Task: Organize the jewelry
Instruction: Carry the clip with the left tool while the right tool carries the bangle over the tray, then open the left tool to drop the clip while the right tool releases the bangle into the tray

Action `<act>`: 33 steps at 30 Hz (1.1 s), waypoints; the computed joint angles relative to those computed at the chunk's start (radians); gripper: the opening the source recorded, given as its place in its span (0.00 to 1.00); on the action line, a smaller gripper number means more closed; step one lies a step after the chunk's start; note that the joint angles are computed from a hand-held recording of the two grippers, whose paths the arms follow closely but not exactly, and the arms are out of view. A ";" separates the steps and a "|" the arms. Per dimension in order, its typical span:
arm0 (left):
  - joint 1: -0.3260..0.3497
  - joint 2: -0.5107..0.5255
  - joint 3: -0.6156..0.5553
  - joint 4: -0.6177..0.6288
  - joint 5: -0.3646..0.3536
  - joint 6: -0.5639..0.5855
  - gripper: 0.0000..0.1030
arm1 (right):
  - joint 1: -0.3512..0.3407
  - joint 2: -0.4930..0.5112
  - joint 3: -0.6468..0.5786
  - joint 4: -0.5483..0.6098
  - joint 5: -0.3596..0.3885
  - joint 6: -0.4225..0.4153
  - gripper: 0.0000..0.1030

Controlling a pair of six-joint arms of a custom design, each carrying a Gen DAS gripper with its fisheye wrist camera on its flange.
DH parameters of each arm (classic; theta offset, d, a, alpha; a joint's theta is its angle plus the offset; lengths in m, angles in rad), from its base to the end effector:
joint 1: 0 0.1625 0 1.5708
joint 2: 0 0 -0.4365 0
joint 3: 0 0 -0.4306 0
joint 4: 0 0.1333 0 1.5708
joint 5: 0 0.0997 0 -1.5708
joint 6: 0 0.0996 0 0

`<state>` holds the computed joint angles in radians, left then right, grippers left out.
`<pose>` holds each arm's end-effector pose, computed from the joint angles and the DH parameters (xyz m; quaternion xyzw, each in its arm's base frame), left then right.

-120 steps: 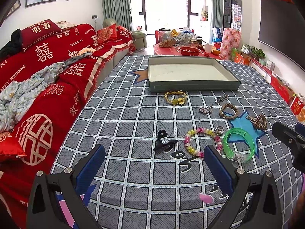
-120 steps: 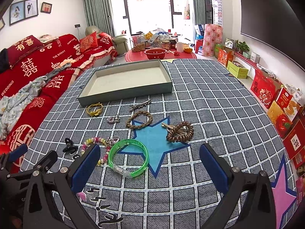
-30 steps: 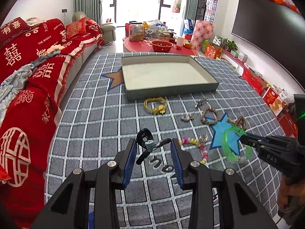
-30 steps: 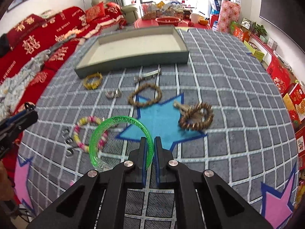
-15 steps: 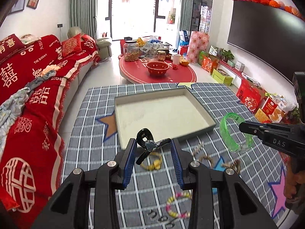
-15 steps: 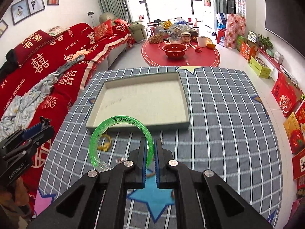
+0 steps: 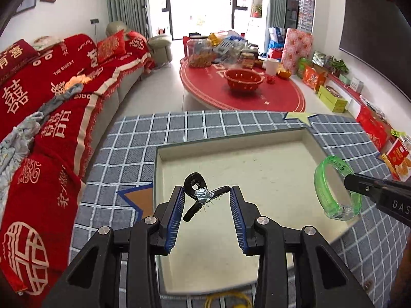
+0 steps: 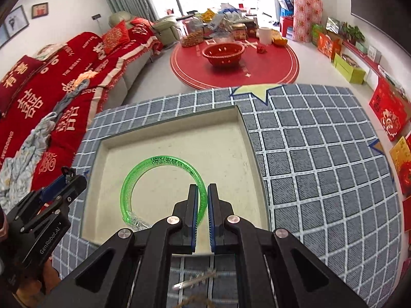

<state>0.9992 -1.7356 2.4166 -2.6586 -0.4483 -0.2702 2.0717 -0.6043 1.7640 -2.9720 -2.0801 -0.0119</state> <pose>-0.0134 -0.4332 0.3218 0.0182 0.8359 -0.3691 0.4059 0.3859 -0.5285 -0.0448 0.2143 -0.9370 0.1736 0.2144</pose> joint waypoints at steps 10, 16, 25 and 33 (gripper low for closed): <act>0.110 0.195 -0.046 -0.185 0.000 0.117 0.48 | -0.041 0.128 -0.095 -0.003 -0.059 -0.014 0.07; 0.125 0.230 -0.051 -0.153 0.015 0.101 0.49 | -0.043 0.150 -0.110 0.021 -0.082 -0.001 0.08; 0.106 0.235 -0.043 -0.132 0.077 0.068 0.68 | -0.040 0.148 -0.098 0.004 -0.070 -0.017 0.33; 0.065 0.166 -0.021 -0.108 0.056 0.045 0.68 | -0.038 0.100 -0.048 -0.043 0.003 0.010 0.62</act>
